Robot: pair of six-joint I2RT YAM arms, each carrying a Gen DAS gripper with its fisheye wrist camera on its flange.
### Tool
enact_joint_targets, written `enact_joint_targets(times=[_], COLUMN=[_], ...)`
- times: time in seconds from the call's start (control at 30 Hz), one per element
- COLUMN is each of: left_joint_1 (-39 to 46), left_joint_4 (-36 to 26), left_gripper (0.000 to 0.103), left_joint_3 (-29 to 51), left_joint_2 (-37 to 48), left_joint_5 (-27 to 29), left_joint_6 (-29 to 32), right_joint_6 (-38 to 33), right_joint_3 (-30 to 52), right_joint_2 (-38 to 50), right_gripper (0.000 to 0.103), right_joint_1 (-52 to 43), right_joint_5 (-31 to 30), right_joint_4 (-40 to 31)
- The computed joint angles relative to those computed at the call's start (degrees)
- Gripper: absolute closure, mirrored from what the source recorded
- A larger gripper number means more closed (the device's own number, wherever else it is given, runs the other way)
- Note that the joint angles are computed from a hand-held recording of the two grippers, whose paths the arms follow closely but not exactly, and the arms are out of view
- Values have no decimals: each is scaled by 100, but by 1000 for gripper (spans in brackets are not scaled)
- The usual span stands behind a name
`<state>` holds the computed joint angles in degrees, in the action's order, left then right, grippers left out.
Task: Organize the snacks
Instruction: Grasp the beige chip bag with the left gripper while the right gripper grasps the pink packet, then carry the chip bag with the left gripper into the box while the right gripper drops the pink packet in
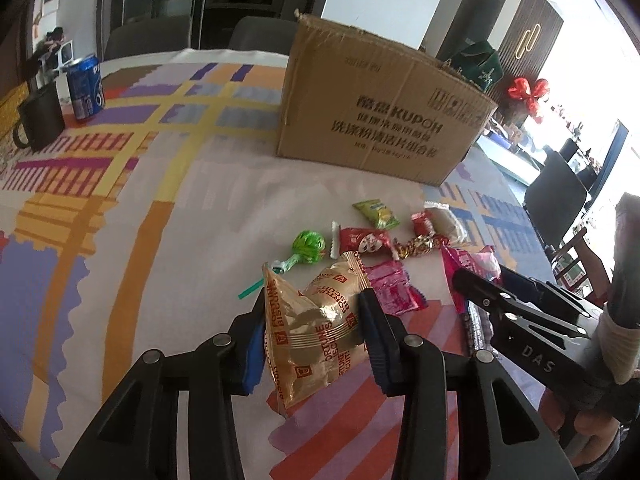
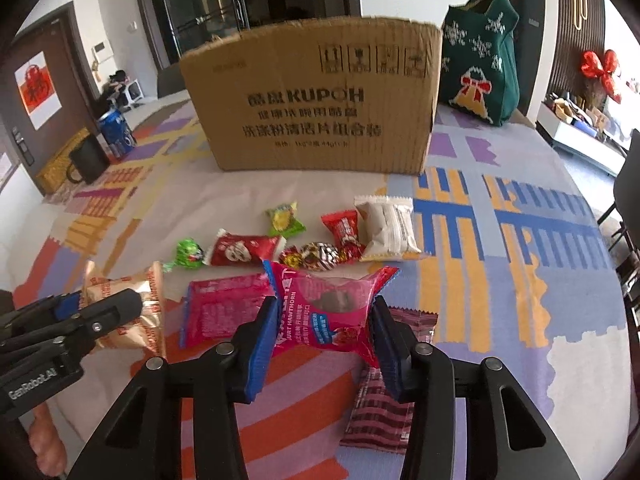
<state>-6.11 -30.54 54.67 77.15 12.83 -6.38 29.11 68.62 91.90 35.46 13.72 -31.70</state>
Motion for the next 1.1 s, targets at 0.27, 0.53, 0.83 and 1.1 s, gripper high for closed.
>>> enact_joint_targets(times=[0.27,0.53,0.83,1.1], left_joint_1=[-103,-206,-373,-393], left_joint_4=[49,115,152,-99], left_gripper=[61,61,61,61], left_joint_3=[156,511,1149,2150], left_joint_2=[-162,-160,111,642], left_joint_5=[-156,-302,-530,-450], left_joint_6=[125,267,491,636], right_joint_6=[-54,-151,-367,-775], right_joint_3=[140,365,767,1478], right_joint_2=[-273,-386,-352,-99], right_gripper=[56,56,56,56], right_joint_1=[103,164,38,-229], right_joint_5=[98,209,327,238], right_joint_4=[-30,-41,-6,-26])
